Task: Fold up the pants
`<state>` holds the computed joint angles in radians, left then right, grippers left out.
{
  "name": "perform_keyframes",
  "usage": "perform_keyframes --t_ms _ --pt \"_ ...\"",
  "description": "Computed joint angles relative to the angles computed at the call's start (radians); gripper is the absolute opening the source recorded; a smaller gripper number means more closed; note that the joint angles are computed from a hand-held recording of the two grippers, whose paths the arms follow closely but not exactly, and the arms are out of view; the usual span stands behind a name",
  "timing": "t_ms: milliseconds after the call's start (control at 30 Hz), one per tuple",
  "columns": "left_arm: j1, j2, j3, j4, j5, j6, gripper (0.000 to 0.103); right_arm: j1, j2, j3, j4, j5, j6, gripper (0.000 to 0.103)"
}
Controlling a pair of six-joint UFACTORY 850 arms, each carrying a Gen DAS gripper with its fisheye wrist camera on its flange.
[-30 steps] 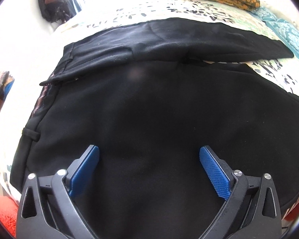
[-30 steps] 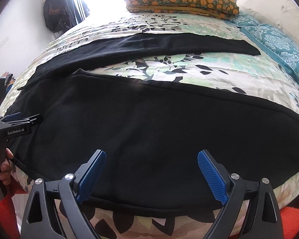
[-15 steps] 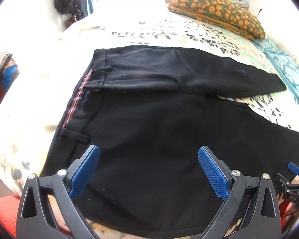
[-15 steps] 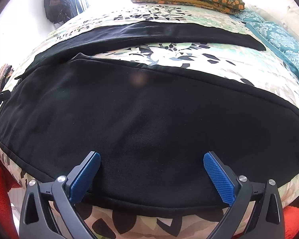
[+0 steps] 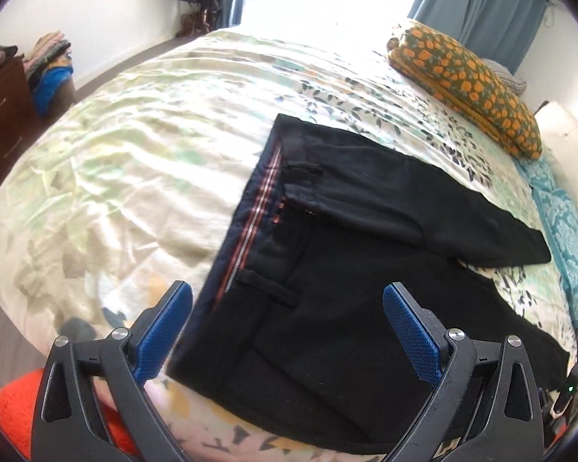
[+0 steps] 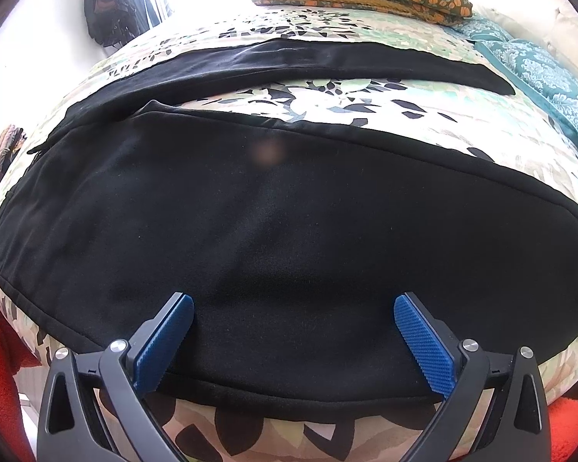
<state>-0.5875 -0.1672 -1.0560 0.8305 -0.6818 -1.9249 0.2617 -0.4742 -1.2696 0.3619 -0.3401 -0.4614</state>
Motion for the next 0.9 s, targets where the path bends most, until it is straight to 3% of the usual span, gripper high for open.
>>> perform_keyframes --t_ms 133,200,300,433,633,733,767,800,833,867,900 --pt "0.019 -0.001 0.031 -0.116 0.042 0.129 0.1 0.003 -0.002 0.0 -0.01 0.006 0.01 0.103" --pt "0.014 -0.028 0.018 -0.198 0.01 0.222 0.1 0.003 -0.005 -0.004 -0.013 0.007 0.017 0.103" --pt "-0.011 -0.04 0.023 -0.222 -0.055 0.2 0.1 0.005 -0.007 -0.006 -0.019 0.006 0.028 0.103" --pt "-0.002 -0.02 0.075 -0.283 -0.006 0.172 0.1 0.003 -0.007 -0.008 -0.008 0.002 0.017 0.103" --pt "-0.014 -0.002 0.107 -0.175 0.104 0.075 0.099 0.001 -0.008 -0.011 -0.007 0.0 0.016 0.103" --pt "-0.018 -0.005 0.101 -0.135 0.098 0.031 0.097 -0.003 -0.003 -0.01 0.013 -0.008 0.006 0.103" --pt "-0.019 -0.007 0.099 -0.139 0.088 0.032 0.092 -0.005 0.0 -0.009 0.027 -0.011 -0.003 0.103" --pt "-0.023 -0.012 0.092 -0.153 0.054 0.038 0.068 -0.01 0.005 -0.005 0.05 -0.013 -0.019 0.103" --pt "-0.021 -0.021 0.082 -0.179 0.011 0.055 0.052 -0.014 0.011 -0.001 0.078 -0.013 -0.036 0.103" --pt "-0.017 -0.011 0.098 -0.185 0.01 0.039 0.037 -0.017 0.017 0.005 0.101 -0.01 -0.048 0.103" --pt "-0.01 0.016 0.13 -0.161 0.051 -0.018 0.031 -0.02 0.024 0.01 0.114 -0.005 -0.053 0.103"
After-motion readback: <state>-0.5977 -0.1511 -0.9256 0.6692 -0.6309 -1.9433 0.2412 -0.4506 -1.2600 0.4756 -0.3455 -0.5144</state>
